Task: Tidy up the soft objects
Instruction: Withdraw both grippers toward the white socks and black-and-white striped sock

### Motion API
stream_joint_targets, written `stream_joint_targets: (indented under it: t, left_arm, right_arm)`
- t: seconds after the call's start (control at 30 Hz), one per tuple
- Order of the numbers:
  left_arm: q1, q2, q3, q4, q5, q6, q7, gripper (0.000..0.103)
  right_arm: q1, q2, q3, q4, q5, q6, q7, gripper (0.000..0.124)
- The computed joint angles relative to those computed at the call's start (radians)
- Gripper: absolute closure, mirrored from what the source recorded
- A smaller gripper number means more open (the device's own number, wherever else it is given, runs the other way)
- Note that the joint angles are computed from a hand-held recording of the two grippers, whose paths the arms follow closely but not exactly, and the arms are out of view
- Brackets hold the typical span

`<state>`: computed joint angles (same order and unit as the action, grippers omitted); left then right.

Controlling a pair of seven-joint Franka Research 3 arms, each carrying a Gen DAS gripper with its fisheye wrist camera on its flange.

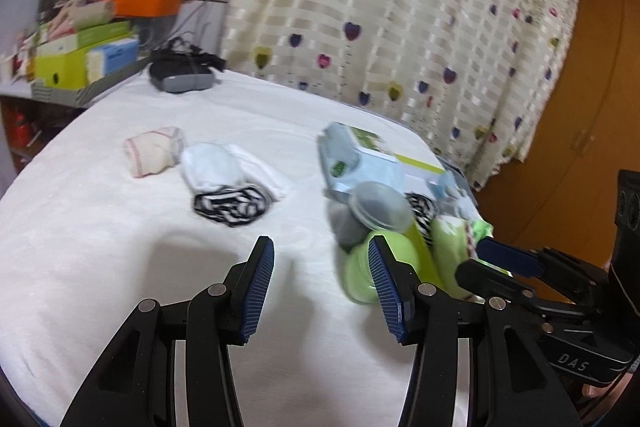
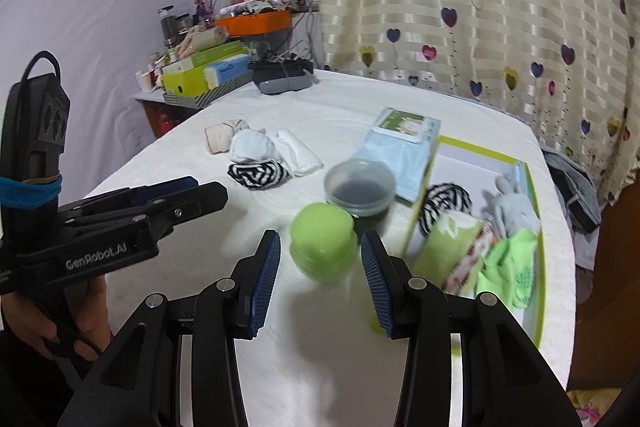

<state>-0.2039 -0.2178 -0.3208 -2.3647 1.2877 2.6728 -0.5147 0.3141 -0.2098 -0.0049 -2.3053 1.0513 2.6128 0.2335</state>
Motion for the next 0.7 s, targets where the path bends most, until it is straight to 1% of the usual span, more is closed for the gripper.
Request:
stream_joint_targets:
  t: [0.13,0.27,0.47,0.7]
  left_arm:
    - [0.014,-0.031,0.012,-0.035,-0.027,-0.009,-0.007,0.055]
    - [0.032,-0.044,0.013,-0.054,-0.042,-0.009,-0.017,0.055]
    - [0.051,-0.045,0.016,-0.067,-0.061,0.0,-0.023,0.055]
    - [0.069,-0.084,0.015,-0.111,-0.076,-0.013,-0.032,0.055]
  right_arm:
    - [0.01,0.015,0.007,0.02,0.009,-0.007,-0.015,0.08]
    - [0.017,0.036,0.017,0.045,0.015,-0.012,-0.026,0.08]
    - [0.018,0.078,0.037,0.085,-0.005,-0.014,-0.011,0.08]
    - [0.027,0.127,0.065,0.135,-0.039,-0.019,0.014,0.08]
